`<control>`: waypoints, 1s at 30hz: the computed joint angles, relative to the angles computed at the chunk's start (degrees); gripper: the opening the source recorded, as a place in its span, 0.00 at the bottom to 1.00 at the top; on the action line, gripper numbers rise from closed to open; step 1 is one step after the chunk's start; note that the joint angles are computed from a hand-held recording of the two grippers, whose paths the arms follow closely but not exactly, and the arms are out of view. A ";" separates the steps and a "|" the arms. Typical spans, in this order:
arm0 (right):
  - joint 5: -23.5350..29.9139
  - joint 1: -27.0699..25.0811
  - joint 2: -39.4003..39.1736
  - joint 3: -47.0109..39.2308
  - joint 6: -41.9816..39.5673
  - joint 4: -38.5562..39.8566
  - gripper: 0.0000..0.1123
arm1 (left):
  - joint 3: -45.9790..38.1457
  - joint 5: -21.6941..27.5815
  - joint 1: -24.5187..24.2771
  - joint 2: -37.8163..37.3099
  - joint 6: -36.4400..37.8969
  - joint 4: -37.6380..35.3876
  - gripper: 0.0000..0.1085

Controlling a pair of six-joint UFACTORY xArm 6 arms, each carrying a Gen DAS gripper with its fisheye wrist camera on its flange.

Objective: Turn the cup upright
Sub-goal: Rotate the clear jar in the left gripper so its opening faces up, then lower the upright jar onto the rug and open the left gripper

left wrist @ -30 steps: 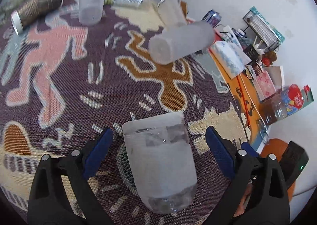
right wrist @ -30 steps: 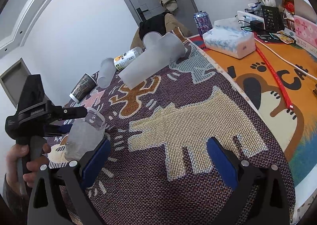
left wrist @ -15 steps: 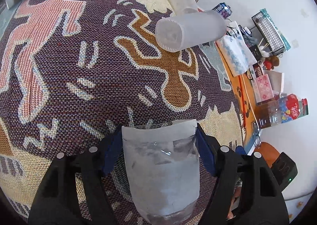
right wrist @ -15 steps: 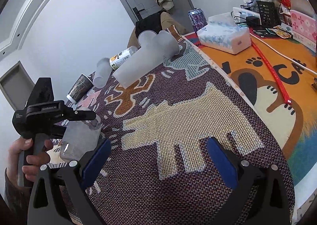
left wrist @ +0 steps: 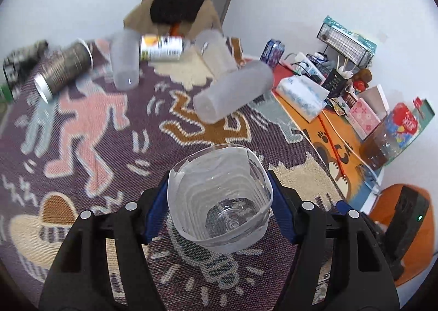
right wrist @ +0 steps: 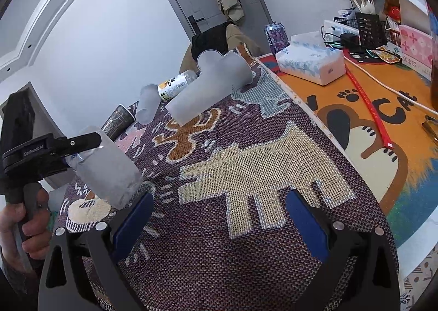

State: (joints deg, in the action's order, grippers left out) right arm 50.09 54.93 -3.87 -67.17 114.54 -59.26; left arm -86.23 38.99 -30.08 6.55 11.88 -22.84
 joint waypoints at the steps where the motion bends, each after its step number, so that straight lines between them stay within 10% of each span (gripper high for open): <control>1: 0.19 0.17 -0.05 0.01 0.01 -0.02 0.85 | 1.00 -1.20 -0.32 -0.77 -0.30 1.13 0.62; 17: -0.90 -0.12 -0.35 1.12 1.28 -0.35 0.85 | 10.72 -14.96 -4.45 -4.74 -16.43 33.69 0.62; 21: -2.27 -0.61 -0.39 1.57 1.43 -0.36 0.85 | 10.97 -13.83 -4.78 -3.65 -13.04 29.60 0.64; 24: -2.41 -0.63 -0.47 1.66 1.51 -0.47 0.85 | 11.87 -15.29 -4.71 -4.35 -17.08 33.12 0.91; 30: -2.44 -0.61 -0.25 1.22 1.16 -0.31 0.85 | 13.46 -16.03 -4.64 -6.53 -13.13 26.59 0.91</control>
State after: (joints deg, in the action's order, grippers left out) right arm 47.66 54.32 -4.12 -65.95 115.70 -59.57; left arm -72.77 22.97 -34.72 0.02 -1.24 3.75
